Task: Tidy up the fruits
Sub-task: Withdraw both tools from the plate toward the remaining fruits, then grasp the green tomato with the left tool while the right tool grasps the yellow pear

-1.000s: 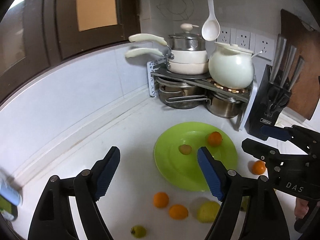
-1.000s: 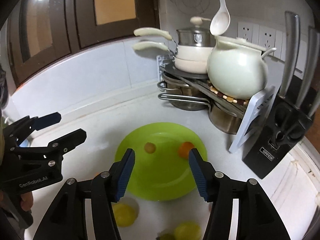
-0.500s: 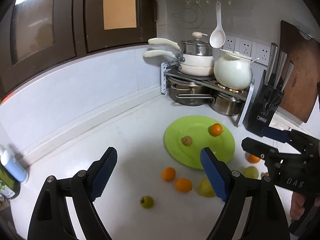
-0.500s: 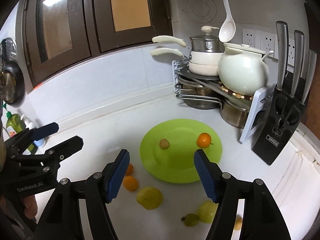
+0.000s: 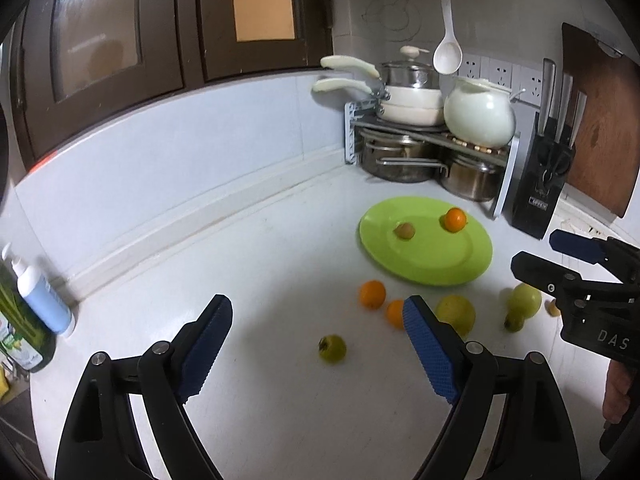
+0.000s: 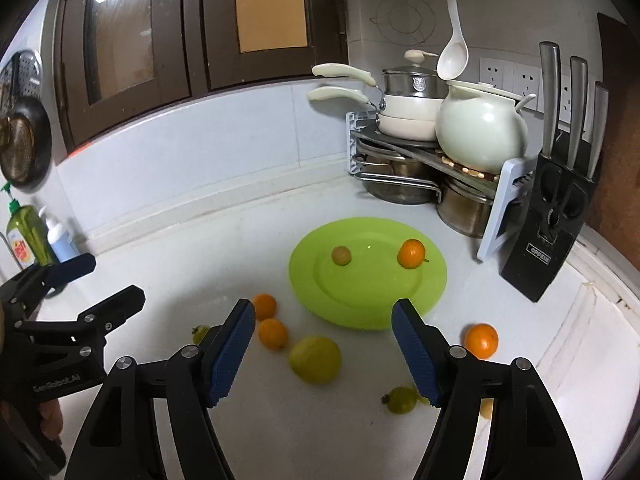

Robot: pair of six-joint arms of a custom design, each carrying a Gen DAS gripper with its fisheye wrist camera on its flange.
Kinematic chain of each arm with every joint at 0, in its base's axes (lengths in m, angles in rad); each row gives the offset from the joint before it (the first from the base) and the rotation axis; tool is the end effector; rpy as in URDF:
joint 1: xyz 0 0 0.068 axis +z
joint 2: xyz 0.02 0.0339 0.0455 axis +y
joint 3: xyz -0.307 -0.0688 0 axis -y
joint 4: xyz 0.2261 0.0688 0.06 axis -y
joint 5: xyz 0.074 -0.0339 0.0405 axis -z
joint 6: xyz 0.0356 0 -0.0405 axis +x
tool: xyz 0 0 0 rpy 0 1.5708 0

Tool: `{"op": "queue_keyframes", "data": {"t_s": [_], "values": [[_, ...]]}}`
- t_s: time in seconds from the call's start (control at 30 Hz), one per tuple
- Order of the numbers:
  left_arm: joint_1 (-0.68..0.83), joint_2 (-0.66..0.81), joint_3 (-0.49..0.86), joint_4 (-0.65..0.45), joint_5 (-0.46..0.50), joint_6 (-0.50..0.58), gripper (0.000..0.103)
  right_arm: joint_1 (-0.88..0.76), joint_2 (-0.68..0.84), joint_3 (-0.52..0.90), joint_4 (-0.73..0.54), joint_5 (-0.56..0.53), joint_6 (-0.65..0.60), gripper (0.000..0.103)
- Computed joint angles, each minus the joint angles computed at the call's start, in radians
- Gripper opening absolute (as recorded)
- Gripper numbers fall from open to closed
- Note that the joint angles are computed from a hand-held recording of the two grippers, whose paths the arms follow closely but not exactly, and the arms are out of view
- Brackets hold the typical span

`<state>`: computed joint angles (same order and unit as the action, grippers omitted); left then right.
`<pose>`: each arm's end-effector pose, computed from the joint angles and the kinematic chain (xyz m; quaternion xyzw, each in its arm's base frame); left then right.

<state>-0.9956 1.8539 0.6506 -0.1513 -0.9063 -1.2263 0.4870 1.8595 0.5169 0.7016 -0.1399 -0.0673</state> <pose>0.1669 -0.2059 0.1251 -0.1498 0.8824 0.1062 0.4331 0.2668 0.1469 0.1358 -0.2741 0.8491 0.1543 0.4244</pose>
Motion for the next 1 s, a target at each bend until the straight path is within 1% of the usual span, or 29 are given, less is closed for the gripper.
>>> {"op": "queue_keyframes", "data": {"t_s": [0.17,0.4,0.57,0.73,0.87,1.0], "values": [[-0.02,0.025,-0.045,0.048,0.019,-0.034,0.088,0.038,0.017,-0.048,0.049,0.037,-0.007,0.071],[-0.014,0.082,-0.107,0.187,0.054,-0.018,0.087,0.07,0.079,-0.055,0.059,0.067,-0.04,0.071],[0.023,0.15,-0.146,0.318,0.1,0.02,0.087,0.088,0.147,-0.028,0.062,0.104,-0.06,0.071],[0.081,0.207,-0.178,0.456,0.15,0.086,0.087,0.081,0.21,0.037,0.017,0.1,-0.06,0.071],[0.14,0.248,-0.194,0.577,0.201,0.166,0.086,0.077,0.266,0.1,-0.037,0.079,-0.059,0.071],[0.198,0.277,-0.199,0.665,0.248,0.236,0.082,0.068,0.309,0.156,-0.077,0.063,-0.052,0.071]]}}
